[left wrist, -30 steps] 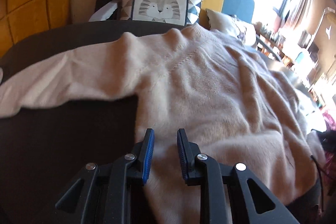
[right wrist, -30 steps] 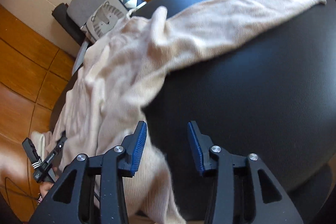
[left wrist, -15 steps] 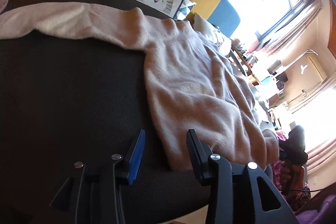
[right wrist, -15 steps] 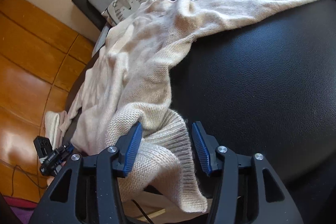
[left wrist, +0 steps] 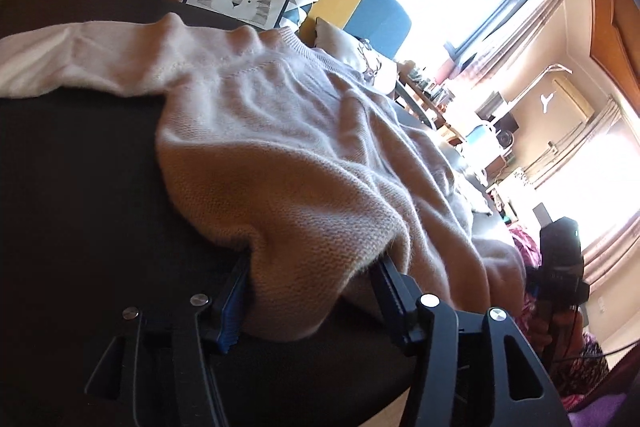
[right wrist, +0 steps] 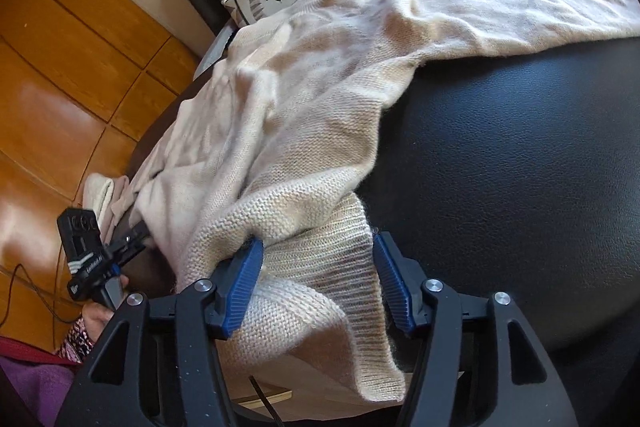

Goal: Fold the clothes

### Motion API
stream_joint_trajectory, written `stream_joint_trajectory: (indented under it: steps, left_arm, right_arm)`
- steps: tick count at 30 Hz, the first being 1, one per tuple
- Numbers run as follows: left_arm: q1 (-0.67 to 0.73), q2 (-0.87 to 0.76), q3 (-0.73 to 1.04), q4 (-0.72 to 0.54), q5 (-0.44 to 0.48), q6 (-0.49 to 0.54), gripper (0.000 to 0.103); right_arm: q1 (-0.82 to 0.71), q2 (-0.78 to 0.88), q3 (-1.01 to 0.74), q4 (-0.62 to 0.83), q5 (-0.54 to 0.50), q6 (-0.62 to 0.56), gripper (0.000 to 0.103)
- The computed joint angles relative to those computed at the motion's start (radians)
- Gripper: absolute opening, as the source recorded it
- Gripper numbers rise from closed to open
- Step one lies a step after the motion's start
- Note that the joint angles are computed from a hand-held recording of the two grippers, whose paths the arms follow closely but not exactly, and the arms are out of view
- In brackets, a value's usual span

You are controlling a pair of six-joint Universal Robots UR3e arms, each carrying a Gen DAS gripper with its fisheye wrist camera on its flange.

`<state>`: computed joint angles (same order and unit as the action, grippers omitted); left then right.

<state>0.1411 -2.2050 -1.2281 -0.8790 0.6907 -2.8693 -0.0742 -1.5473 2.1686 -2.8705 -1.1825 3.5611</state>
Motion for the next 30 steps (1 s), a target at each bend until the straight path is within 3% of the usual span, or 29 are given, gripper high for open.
stream_joint_trajectory:
  steps: [2, 4, 6, 13, 14, 18, 20, 23, 25, 27, 30]
  left_arm:
    - [-0.009, -0.021, 0.024, 0.013, -0.002, -0.025, 0.054]
    - [-0.017, -0.045, 0.073, -0.028, -0.017, -0.007, 0.031]
    - [-0.025, -0.051, 0.108, -0.05, 0.001, 0.008, 0.023]
    - [0.03, 0.034, 0.091, -0.064, -0.092, 0.056, 0.02]
    - [0.041, 0.043, 0.094, -0.074, -0.104, 0.057, 0.02]
    - [0.083, 0.063, 0.122, -0.132, -0.146, 0.048, 0.02]
    - [0.097, 0.067, 0.133, -0.153, -0.146, 0.04, 0.02]
    - [0.111, 0.082, 0.128, -0.184, -0.132, 0.058, 0.02]
    - [0.118, 0.101, 0.106, -0.193, -0.127, 0.079, 0.02]
    - [0.124, 0.117, 0.085, -0.197, -0.129, 0.088, 0.02]
    - [0.137, 0.136, 0.051, -0.191, -0.152, 0.091, 0.02]
  right_arm:
    - [0.032, 0.023, -0.019, -0.018, -0.042, 0.014, 0.061]
    - [0.049, 0.035, -0.039, -0.01, -0.071, 0.021, 0.051]
    - [0.05, 0.051, -0.055, 0.005, -0.064, 0.022, 0.013]
    - [0.003, 0.018, -0.005, -0.118, -0.009, 0.094, 0.005]
    - [-0.024, -0.003, 0.018, -0.148, 0.024, 0.111, 0.0]
    - [-0.124, -0.08, 0.096, -0.236, 0.125, 0.173, 0.0]
    - [-0.125, -0.102, 0.082, -0.199, 0.099, 0.163, 0.0]
    - [-0.06, -0.088, 0.011, -0.06, 0.03, 0.092, 0.004]
    - [-0.012, -0.065, -0.045, 0.038, -0.015, 0.045, 0.019]
    - [0.045, -0.032, -0.112, 0.134, -0.07, 0.0, 0.054]
    - [0.184, 0.082, -0.279, 0.287, -0.225, -0.087, 0.063]
